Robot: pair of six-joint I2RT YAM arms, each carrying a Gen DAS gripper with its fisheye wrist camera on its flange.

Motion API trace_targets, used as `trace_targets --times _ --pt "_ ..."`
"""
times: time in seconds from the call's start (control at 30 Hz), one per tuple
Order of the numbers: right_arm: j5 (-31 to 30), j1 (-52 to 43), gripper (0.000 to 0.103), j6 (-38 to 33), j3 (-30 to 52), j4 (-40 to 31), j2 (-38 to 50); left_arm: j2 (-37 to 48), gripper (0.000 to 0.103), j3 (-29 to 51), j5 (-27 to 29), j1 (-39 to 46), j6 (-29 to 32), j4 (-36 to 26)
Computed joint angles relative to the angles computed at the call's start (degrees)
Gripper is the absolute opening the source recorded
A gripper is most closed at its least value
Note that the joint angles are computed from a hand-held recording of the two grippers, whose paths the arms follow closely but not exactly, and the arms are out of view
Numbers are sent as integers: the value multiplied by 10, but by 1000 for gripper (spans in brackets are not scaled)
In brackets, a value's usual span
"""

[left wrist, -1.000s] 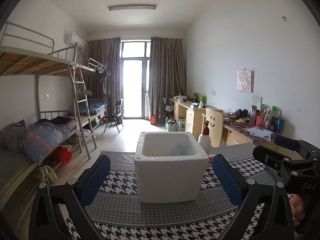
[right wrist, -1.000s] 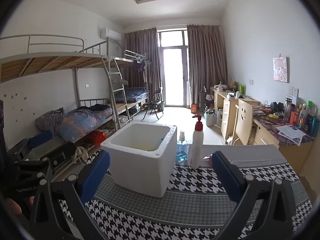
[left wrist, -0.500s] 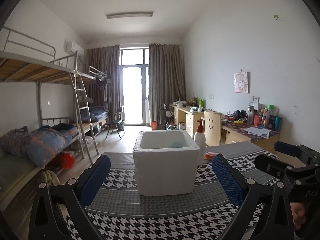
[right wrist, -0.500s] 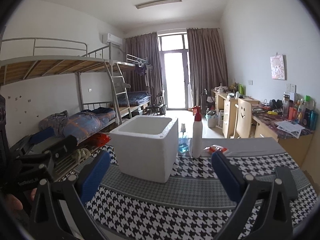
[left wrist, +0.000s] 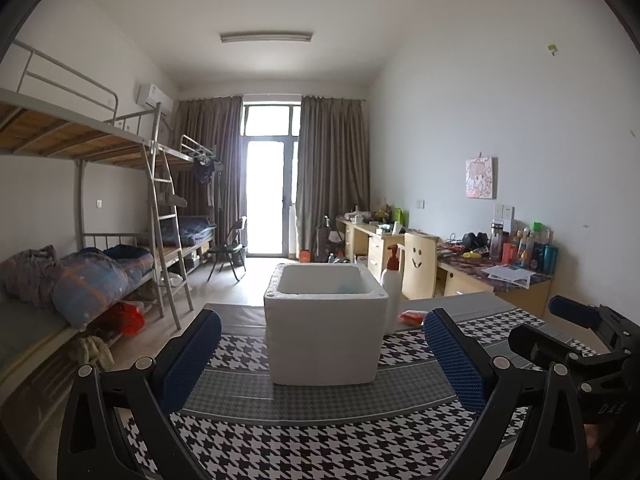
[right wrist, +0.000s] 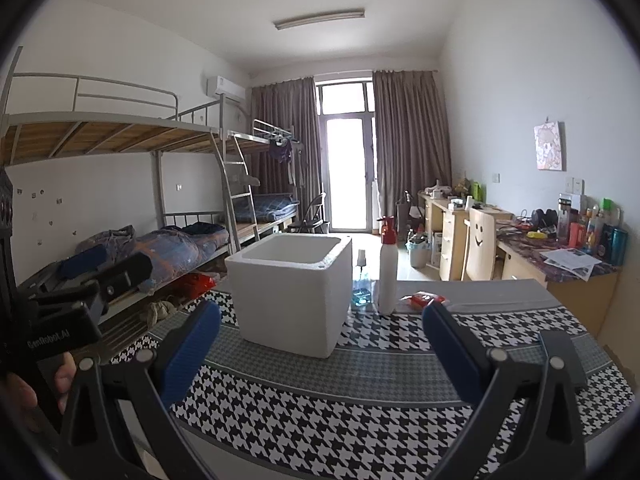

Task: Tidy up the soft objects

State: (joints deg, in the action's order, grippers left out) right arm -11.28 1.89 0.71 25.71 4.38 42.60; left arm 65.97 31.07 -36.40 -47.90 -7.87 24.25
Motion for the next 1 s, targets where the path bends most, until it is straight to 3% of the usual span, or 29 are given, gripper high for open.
trace_targets --times 0.33,0.7,1.0 --pt "16 12 102 2 -31 4 -35 -5 102 -15 -10 -12 -7 0" --pt "8 6 102 7 -65 18 -63 1 102 -40 -18 -29 10 43" --pt "-13 -18 102 16 -73 29 -55 21 102 -47 7 -14 6 58"
